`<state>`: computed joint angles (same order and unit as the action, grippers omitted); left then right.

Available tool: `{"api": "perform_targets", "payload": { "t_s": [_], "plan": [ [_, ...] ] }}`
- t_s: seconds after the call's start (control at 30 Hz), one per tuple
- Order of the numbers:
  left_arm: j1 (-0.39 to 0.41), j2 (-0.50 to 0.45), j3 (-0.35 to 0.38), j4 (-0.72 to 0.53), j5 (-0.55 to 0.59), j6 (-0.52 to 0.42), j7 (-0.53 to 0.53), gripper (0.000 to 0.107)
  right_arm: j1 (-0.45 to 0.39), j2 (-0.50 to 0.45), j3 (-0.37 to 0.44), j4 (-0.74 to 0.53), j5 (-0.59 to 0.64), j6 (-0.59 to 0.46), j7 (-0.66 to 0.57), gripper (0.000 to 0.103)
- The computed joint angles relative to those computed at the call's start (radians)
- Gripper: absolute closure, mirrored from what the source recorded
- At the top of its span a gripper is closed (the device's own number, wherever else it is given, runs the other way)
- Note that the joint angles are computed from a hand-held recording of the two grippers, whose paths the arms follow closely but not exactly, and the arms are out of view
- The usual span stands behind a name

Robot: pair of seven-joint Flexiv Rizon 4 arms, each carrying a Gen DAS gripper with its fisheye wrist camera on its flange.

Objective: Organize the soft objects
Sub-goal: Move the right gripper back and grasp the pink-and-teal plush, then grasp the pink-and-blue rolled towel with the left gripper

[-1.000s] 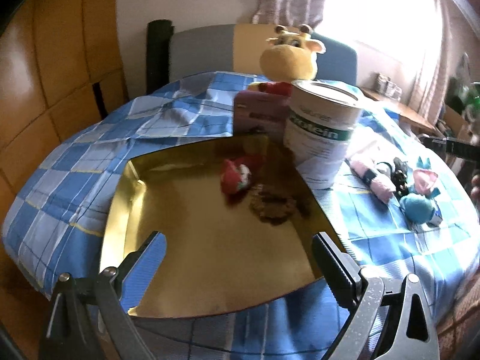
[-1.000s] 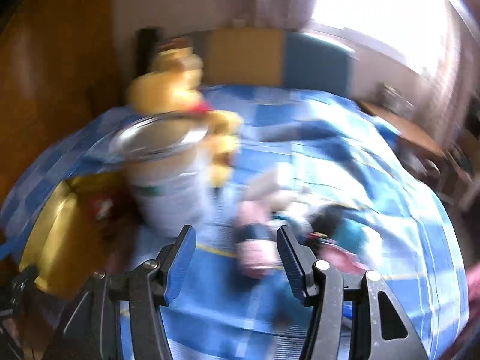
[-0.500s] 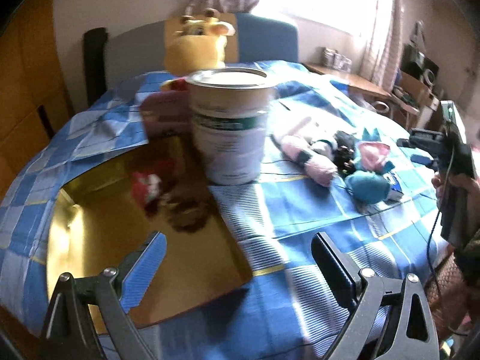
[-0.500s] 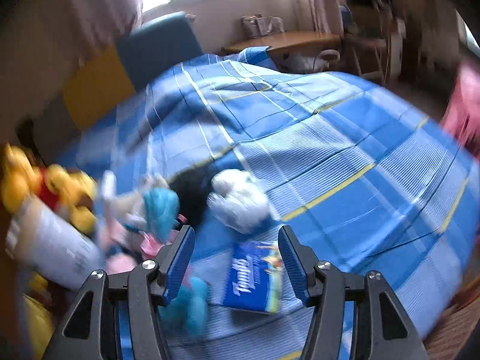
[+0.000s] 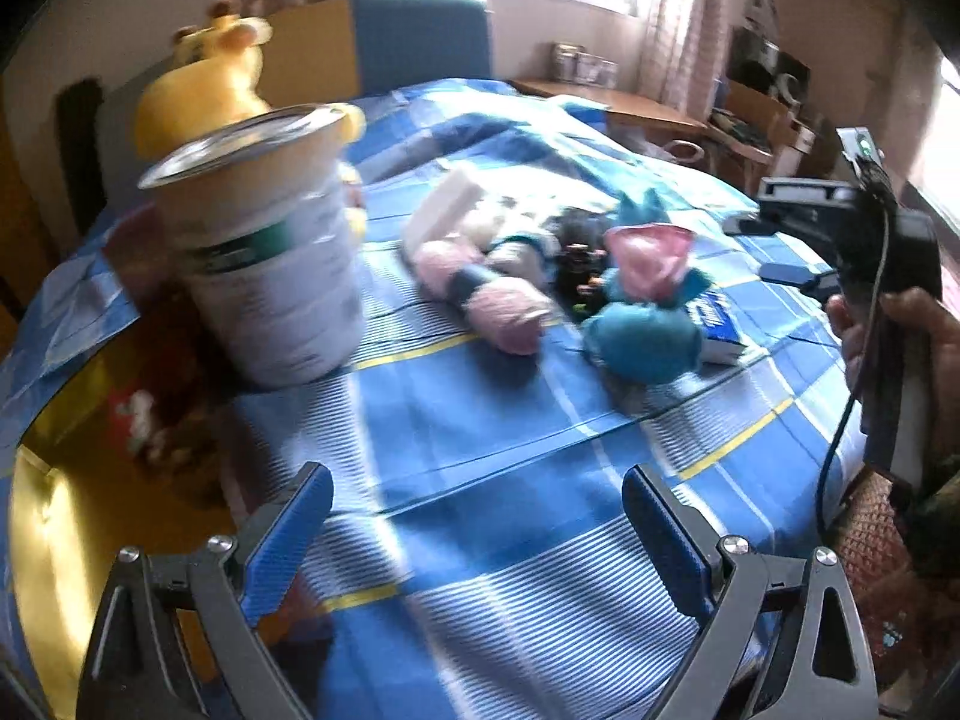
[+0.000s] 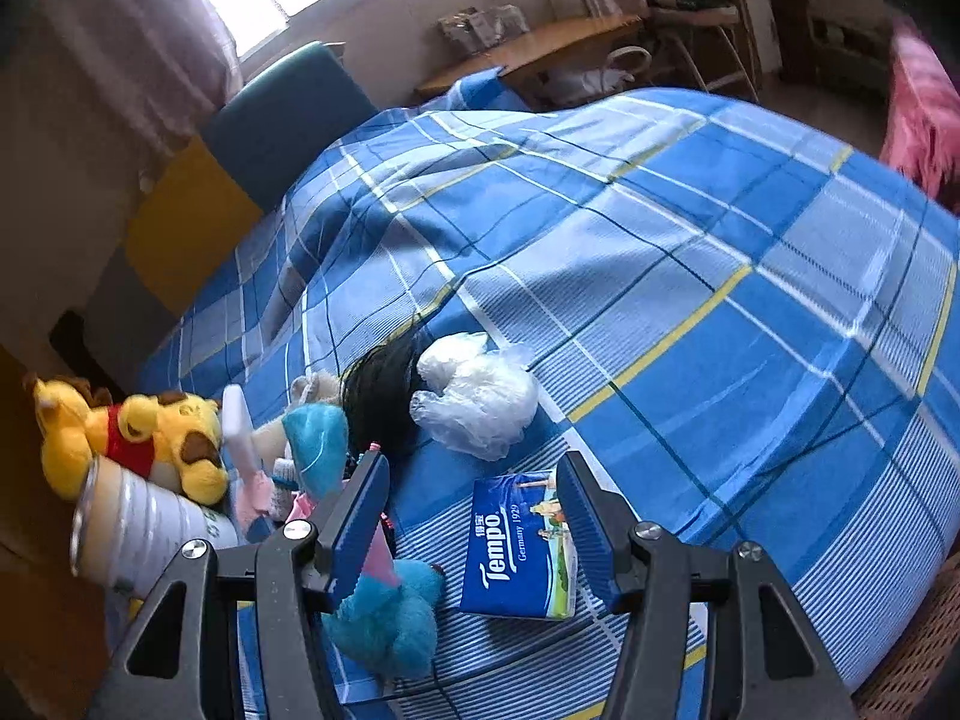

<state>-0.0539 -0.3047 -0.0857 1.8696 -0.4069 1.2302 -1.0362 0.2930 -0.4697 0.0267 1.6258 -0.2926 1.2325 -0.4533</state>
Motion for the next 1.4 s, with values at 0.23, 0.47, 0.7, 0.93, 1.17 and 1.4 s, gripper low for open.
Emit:
{"api": "perform_targets", "payload": {
  "t_s": [0.23,0.47,0.7,0.93,1.17,1.4],
  "plan": [
    [-0.015,-0.045,-0.003,-0.033,0.017,-0.083,-0.03,0.009,-0.143,-0.081,0.245,-0.141,0.243,-0.058,-0.328,0.044],
    [-0.009,-0.041,-0.018,0.004,-0.011,-0.066,-0.003,0.009,-0.077,-0.138,0.249,-0.277,0.266,-0.315,-0.559,0.039],
    [0.007,-0.053,-0.024,-0.018,-0.063,-0.083,-0.019,0.009,0.023,-0.152,0.15,-0.293,0.235,-0.375,-0.592,0.039],
    [0.002,-0.086,-0.002,-0.069,-0.032,-0.103,-0.08,0.009,0.057,-0.146,0.126,-0.295,0.194,-0.374,-0.627,0.059],
    [0.0,-0.139,0.008,-0.15,0.002,-0.131,-0.162,0.009,0.036,-0.12,0.139,-0.279,0.243,-0.338,-0.588,0.062],
    [-0.007,-0.212,0.022,-0.282,0.058,-0.178,-0.238,0.009,0.046,-0.113,0.117,-0.274,0.214,-0.381,-0.547,0.062]
  ]
}}
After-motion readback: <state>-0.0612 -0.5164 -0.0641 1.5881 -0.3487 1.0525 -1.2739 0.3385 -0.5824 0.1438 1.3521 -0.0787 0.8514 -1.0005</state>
